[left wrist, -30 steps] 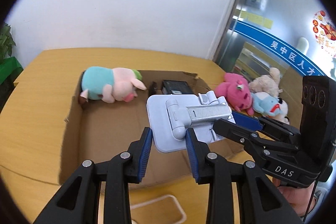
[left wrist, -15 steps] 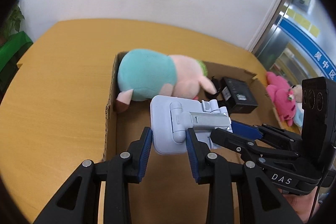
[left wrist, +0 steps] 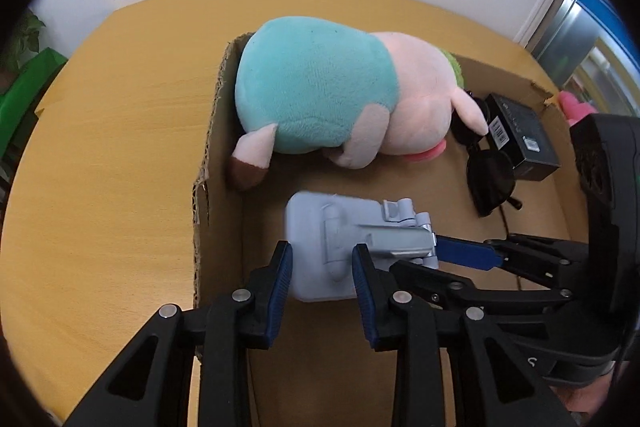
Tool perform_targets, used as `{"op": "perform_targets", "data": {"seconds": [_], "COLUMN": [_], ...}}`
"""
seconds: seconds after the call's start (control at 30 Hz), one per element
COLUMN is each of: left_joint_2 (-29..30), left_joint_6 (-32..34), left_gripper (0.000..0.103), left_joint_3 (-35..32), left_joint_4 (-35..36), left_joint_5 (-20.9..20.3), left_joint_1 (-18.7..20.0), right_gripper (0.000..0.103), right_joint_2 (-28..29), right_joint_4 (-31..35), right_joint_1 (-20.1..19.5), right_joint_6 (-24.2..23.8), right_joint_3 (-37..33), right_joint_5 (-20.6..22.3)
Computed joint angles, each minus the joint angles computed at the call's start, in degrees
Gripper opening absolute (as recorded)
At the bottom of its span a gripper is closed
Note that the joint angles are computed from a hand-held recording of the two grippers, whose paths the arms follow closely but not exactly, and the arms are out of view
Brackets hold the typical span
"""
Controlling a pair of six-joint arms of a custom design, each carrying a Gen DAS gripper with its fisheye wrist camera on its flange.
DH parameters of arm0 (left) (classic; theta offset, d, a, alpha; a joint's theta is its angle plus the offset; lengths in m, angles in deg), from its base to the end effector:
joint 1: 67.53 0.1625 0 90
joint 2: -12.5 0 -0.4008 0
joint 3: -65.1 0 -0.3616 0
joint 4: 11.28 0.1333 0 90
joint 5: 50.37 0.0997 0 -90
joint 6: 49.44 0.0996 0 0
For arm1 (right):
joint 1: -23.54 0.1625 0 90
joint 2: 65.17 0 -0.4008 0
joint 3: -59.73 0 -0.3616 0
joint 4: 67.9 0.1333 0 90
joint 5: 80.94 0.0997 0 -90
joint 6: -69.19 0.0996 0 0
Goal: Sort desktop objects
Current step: 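Lift the phone stand and lower it into the cardboard box, then open both grippers to release the phone stand in the box, then move both grippers toward the clear phone case on the table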
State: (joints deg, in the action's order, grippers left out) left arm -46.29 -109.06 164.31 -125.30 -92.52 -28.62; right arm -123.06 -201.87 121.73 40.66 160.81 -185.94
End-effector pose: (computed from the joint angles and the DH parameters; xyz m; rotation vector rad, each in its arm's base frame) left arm -0.3055 -0.5128 0.1786 -0.0250 2.3647 -0.6681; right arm 0.1887 -0.5565 0.1597 0.9051 -2.7353 -0.0477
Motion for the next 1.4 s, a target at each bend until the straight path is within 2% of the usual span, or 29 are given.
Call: {"op": "perform_targets", "data": {"seconds": [0.07, 0.13, 0.2, 0.27, 0.3, 0.37, 0.4, 0.43, 0.5, 0.53, 0.57, 0.67, 0.73, 0.83, 0.97, 1.03, 1.3, 1.4], "left_joint_2": [0.5, 0.2, -1.1, -3.7, -5.0, -7.2, -8.0, -8.4, -7.8, -7.8, -7.3, -6.3, -3.6, -0.7, 0.8, 1.6, 1.7, 1.6], "left_joint_6": [-2.5, -3.6, -5.3, -6.4, -8.1, -13.5, -16.9, -22.4, -31.5, -33.7, -33.6, -35.3, -33.0, -33.7, -32.9, -35.1, -38.9, -37.4], "left_gripper": [0.03, 0.03, 0.03, 0.031, 0.034, 0.065, 0.075, 0.085, 0.085, 0.086, 0.086, 0.086, 0.086, 0.086, 0.086, 0.086, 0.086, 0.086], "left_joint_3": [-1.7, -2.0, -0.9, 1.9, 3.1, 5.3, 6.2, 6.8, 6.7, 7.5, 7.5, 9.1, 8.9, 7.5, 7.0, 5.9, 5.1, 5.7], "left_joint_4": [4.6, 6.3, 6.8, 5.4, 6.5, 11.9, 15.5, 21.0, 29.8, 30.8, 29.4, 25.2, 19.5, 19.1, 17.2, 20.3, 24.8, 22.8], "left_joint_5": [0.4, 1.0, 2.1, 5.3, 8.1, 14.1, 17.0, 20.2, 23.9, 23.4, 22.5, 18.6, 18.9, 18.7, 17.6, 17.4, 16.7, 15.9], "left_joint_1": [0.2, 0.1, -1.1, -3.9, -6.2, -11.8, -14.7, -18.0, -23.0, -25.7, -26.6, -30.3, -30.6, -31.0, -32.3, -33.0, -34.4, -34.2], "right_gripper": [0.041, 0.041, 0.048, 0.07, 0.077, 0.098, 0.103, 0.103, 0.103, 0.103, 0.103, 0.103, 0.103, 0.103, 0.103, 0.103, 0.103, 0.103], "right_joint_2": [-0.1, -0.9, -2.6, -5.9, -8.1, -14.9, -18.5, -22.5, -29.1, -33.2, -36.0, -43.7, -48.0, -51.3, -57.2, -59.8, -61.3, -61.2], "right_joint_4": [0.2, -1.0, -0.7, -4.3, -5.9, -10.4, -13.1, -16.3, -21.2, -24.3, -25.9, -25.0, -23.6, -22.0, -20.8, -19.6, -19.7, -19.7], "right_joint_1": [0.1, 0.3, 0.3, 1.3, 1.7, 2.1, 2.2, 2.4, 2.2, 1.4, 0.7, -2.4, -4.5, -6.3, -6.7, -7.0, -6.8, -6.8], "right_joint_6": [0.0, 0.2, 0.5, -1.6, -3.0, -7.3, -9.4, -12.2, -16.8, -18.7, -19.6, -19.4, -19.2, -20.5, -23.6, -24.8, -25.6, -25.3], "right_joint_3": [0.0, 0.4, 0.6, 2.7, 4.2, 9.3, 12.3, 15.7, 21.6, 25.2, 27.2, 31.1, 32.4, 32.9, 35.4, 36.1, 37.3, 37.4], "right_joint_5": [-0.1, -0.1, 1.1, 0.5, 0.6, 2.4, 2.7, 3.2, 4.5, 4.8, 4.7, 5.3, 5.7, 6.3, 6.4, 7.0, 7.1, 7.0]}}
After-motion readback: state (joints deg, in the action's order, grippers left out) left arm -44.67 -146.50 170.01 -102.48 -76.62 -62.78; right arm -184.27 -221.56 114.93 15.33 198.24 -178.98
